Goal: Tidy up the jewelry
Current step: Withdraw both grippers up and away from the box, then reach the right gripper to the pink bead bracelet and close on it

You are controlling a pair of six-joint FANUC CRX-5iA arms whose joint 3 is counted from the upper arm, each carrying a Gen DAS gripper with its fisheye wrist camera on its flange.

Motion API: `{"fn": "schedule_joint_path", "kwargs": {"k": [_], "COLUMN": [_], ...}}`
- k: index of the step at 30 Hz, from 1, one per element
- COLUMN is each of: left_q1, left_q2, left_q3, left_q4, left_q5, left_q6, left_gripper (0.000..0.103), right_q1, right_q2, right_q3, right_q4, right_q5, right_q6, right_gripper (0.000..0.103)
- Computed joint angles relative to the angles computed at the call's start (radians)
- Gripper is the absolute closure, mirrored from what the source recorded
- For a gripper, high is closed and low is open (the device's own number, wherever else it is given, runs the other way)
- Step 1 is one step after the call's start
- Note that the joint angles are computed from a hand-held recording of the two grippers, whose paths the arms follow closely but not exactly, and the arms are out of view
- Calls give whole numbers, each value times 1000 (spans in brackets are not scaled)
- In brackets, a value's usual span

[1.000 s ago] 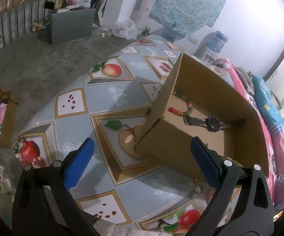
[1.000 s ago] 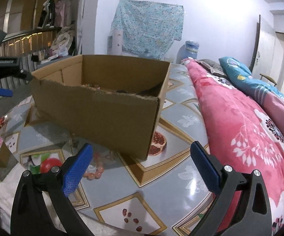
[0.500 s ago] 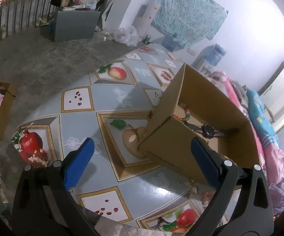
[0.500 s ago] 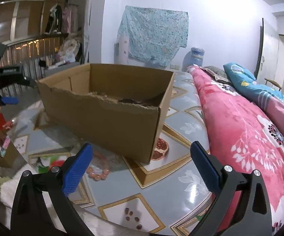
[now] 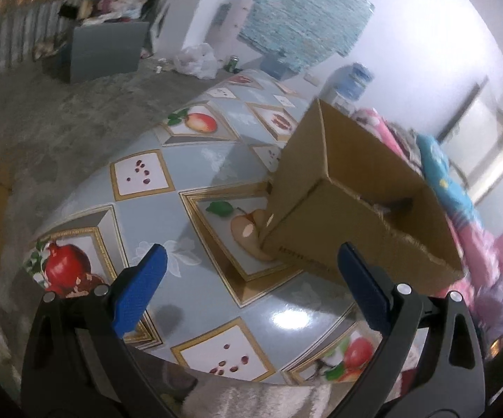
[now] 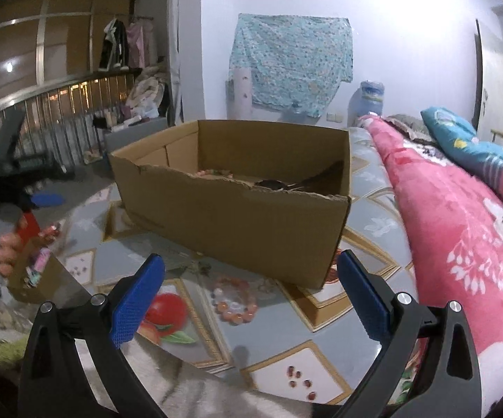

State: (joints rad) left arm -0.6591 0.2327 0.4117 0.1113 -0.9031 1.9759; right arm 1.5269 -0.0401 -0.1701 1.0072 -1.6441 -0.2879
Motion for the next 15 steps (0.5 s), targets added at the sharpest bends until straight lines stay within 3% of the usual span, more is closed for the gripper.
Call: {"fn": "schedule_joint_path", "kwargs": {"k": [2,12,15], "left_q1": [-16,-66,-93], "left_q2": [15,41,77], "left_q3": [28,26,93], "left_q4": [-28,-50,-140], "left_q5": [-29,-1,-22], "left_q6": [-50,-284,-274], "left_gripper": [8,8,8], "right_q1": [4,-9,-39], "right_q2": [3,10,-11], "right_q3": [10,35,22], "right_q4": [-26,-131,-115], "right_q5": [4,48,80], "right_q6": [-19,-101,-130], "right_gripper": [6,7,7]}}
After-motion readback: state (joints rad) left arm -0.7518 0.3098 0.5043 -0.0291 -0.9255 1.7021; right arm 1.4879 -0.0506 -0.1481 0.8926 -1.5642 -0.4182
